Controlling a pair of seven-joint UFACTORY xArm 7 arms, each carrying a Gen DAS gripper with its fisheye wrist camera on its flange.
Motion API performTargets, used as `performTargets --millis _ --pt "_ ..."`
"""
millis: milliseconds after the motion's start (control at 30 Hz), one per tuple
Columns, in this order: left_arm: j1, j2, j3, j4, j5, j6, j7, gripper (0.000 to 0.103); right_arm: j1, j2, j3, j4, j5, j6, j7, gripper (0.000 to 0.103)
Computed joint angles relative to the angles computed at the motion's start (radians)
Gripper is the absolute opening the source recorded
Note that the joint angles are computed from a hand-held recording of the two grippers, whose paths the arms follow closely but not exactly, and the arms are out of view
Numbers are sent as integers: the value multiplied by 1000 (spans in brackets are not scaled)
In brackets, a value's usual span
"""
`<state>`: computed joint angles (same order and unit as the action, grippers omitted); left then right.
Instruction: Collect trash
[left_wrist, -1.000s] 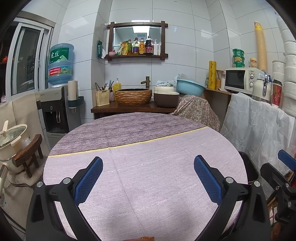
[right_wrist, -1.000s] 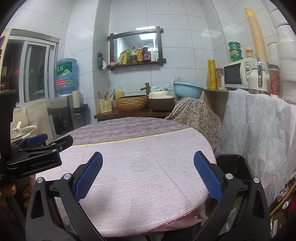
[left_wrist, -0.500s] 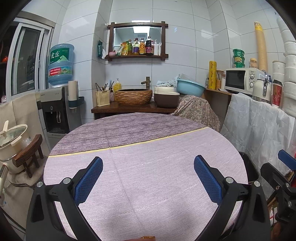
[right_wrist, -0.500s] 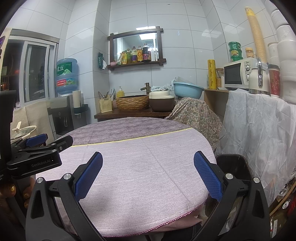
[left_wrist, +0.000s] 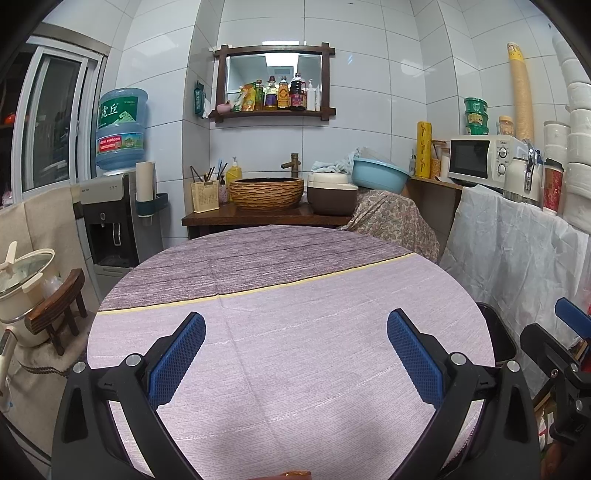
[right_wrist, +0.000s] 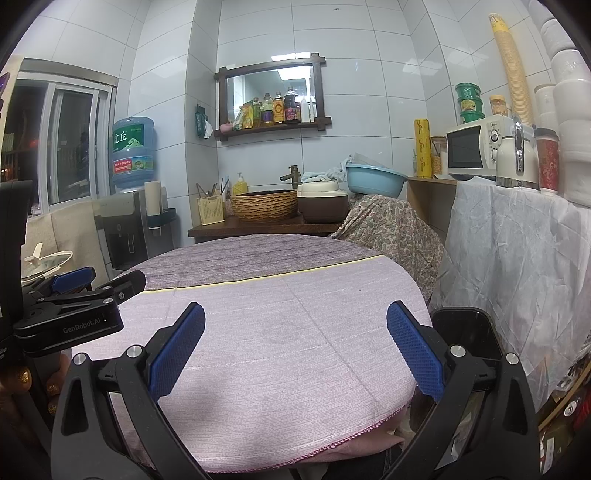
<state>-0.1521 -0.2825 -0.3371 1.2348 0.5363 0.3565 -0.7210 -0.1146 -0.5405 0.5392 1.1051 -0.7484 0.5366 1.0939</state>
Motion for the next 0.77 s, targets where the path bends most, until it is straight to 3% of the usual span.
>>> performTargets --millis 767 --pt "-12 3 8 7 -35 3 35 98 9 4 -4 3 -4 5 2 97"
